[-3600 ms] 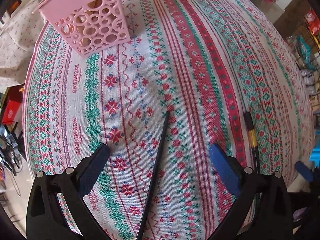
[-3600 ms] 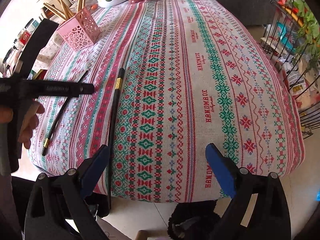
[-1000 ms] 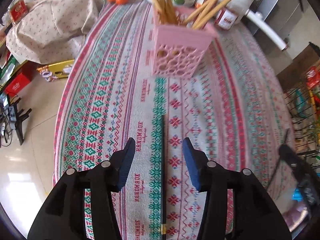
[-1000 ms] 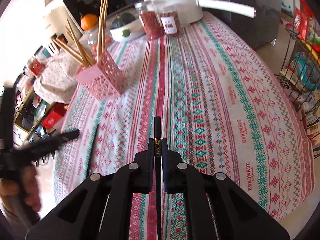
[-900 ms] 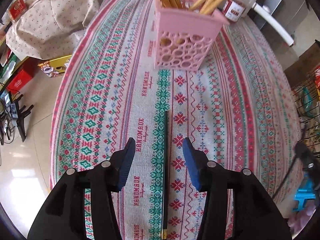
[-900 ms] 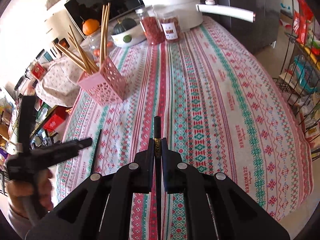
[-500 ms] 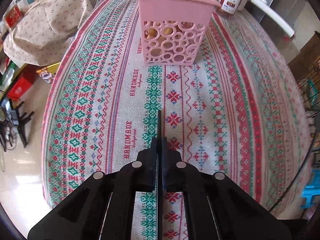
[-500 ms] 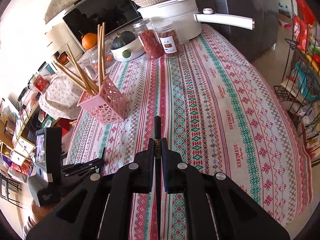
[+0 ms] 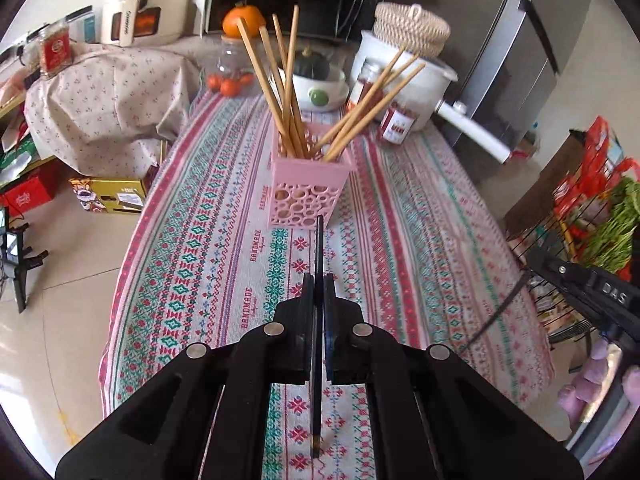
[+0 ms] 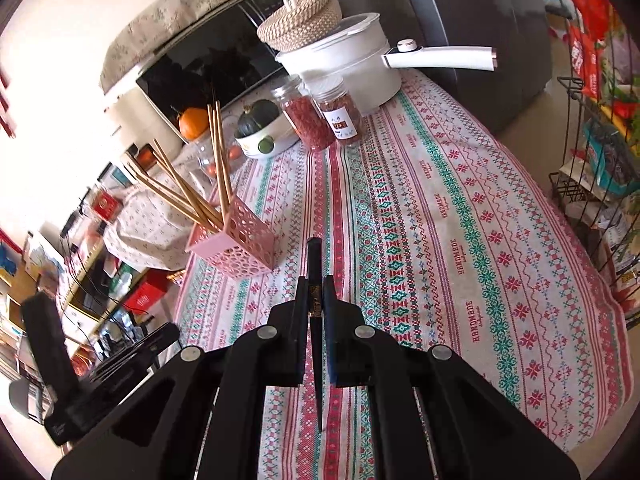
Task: Organize utensils
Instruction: 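Lift and carry the held black sticks with both tools over the pink basket, then open the left tool over the pink basket while the right tool releases its black stick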
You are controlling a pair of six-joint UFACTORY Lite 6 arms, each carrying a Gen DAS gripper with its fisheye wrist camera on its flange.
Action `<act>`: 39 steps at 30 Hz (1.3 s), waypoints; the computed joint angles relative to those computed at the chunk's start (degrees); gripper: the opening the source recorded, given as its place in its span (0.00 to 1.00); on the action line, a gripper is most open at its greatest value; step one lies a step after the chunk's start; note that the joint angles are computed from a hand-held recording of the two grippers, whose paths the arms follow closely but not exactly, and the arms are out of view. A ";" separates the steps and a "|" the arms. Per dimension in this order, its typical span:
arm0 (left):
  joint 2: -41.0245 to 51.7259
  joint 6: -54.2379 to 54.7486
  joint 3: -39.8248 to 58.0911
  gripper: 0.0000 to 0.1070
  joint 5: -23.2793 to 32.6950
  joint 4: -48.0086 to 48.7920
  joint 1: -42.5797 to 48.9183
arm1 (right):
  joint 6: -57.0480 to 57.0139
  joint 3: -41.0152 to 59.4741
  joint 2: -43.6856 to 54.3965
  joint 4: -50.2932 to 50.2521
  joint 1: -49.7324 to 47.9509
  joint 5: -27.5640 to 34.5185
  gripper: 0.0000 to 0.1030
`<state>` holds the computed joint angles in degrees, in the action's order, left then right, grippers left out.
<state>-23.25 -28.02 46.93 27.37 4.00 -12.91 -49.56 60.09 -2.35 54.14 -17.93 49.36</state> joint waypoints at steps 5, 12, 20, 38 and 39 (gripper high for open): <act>-5.83 -10.56 -0.94 0.03 1.36 9.48 -3.12 | -0.46 1.12 -1.44 1.90 -2.72 3.32 0.07; -6.31 -16.06 5.71 0.03 4.00 14.73 -2.19 | 0.56 4.62 0.21 3.98 -5.15 6.58 0.07; 2.01 -13.12 22.02 0.03 8.15 15.03 2.02 | 1.92 8.43 3.99 5.32 -6.40 9.23 0.07; 27.82 -15.56 52.51 0.03 11.24 20.46 4.28 | 2.03 11.69 6.62 7.02 -5.85 13.38 0.07; 29.06 -15.97 52.99 0.03 10.88 20.67 4.43 | 2.18 11.86 6.92 6.82 -5.75 13.24 0.07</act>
<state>5.80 -43.99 99.92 38.25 24.67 -8.47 -47.38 71.95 4.57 60.96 -23.68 62.60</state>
